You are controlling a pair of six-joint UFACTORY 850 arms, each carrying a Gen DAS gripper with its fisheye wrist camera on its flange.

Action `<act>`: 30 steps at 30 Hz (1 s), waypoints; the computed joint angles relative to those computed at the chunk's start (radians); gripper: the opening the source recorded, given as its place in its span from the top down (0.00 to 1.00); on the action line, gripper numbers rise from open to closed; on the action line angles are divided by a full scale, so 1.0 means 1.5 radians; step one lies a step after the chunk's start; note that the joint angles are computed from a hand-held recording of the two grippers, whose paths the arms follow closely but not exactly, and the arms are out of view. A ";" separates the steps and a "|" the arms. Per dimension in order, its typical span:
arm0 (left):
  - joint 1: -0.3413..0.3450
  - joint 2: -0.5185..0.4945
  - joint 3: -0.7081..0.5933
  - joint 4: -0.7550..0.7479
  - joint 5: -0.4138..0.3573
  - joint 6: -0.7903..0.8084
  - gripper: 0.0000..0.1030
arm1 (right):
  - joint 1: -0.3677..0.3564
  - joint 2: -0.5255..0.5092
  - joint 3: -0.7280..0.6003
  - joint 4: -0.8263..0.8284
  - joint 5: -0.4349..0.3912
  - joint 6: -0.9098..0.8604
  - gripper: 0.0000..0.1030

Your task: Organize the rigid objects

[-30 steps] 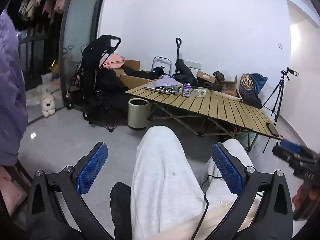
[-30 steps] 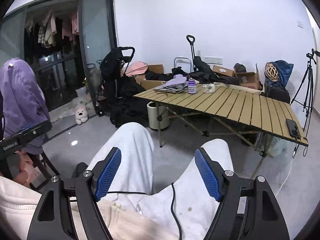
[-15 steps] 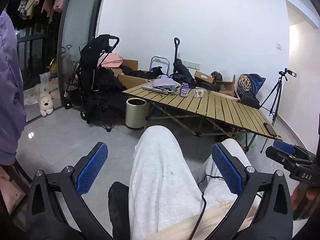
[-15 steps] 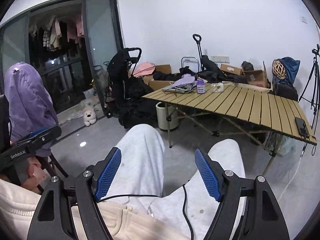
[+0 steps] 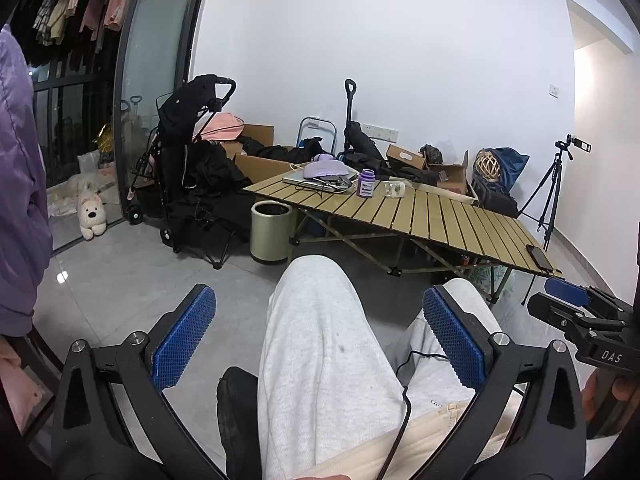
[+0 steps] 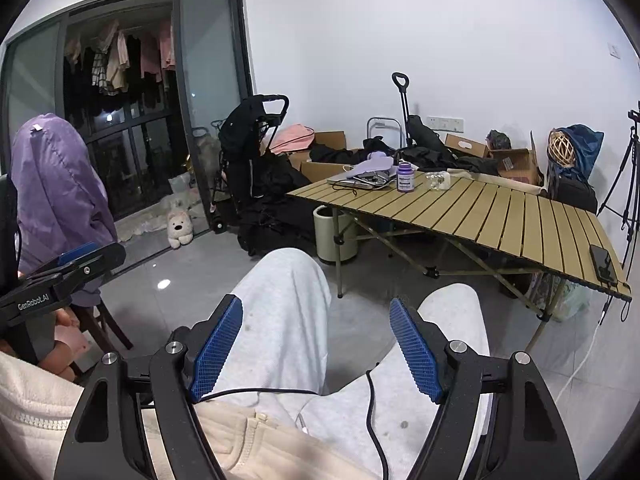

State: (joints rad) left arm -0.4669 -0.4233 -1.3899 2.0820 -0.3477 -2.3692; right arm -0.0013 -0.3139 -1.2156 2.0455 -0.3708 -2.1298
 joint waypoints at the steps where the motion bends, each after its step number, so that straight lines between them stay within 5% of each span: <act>1: 0.000 0.001 0.001 0.002 0.000 -0.001 0.00 | 0.000 -0.001 -0.001 -0.003 0.000 0.002 0.22; 30: 0.002 0.000 0.001 0.023 0.004 -0.014 0.00 | -0.010 -0.011 -0.006 -0.013 -0.023 0.023 0.22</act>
